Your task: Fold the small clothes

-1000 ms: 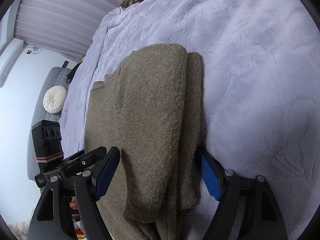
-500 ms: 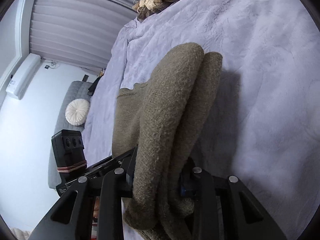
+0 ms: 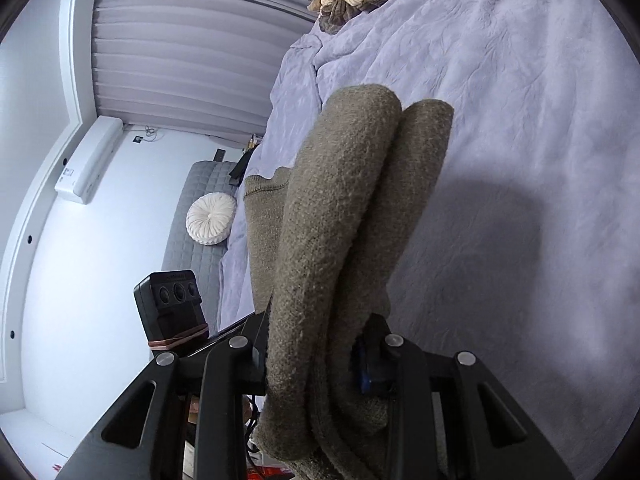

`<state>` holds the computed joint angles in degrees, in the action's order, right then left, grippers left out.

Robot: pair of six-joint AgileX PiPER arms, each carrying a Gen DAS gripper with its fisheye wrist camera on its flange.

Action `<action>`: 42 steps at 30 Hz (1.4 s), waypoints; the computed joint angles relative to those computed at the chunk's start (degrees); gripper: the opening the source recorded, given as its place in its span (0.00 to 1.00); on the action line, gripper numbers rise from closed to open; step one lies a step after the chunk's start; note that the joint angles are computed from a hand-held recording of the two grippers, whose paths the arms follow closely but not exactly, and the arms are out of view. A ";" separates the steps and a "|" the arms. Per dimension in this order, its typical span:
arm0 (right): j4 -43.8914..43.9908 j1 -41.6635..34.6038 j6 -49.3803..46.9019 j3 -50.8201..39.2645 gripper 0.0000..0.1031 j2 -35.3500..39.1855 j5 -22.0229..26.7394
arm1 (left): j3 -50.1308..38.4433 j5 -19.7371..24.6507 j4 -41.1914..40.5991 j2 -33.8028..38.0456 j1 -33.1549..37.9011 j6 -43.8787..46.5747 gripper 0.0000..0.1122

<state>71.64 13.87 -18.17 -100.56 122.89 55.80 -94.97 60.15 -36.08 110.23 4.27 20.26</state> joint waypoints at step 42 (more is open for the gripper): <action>-56.26 21.99 29.96 3.47 0.09 -1.93 -12.63 | 45.90 -30.48 13.97 -23.59 8.60 0.17 0.54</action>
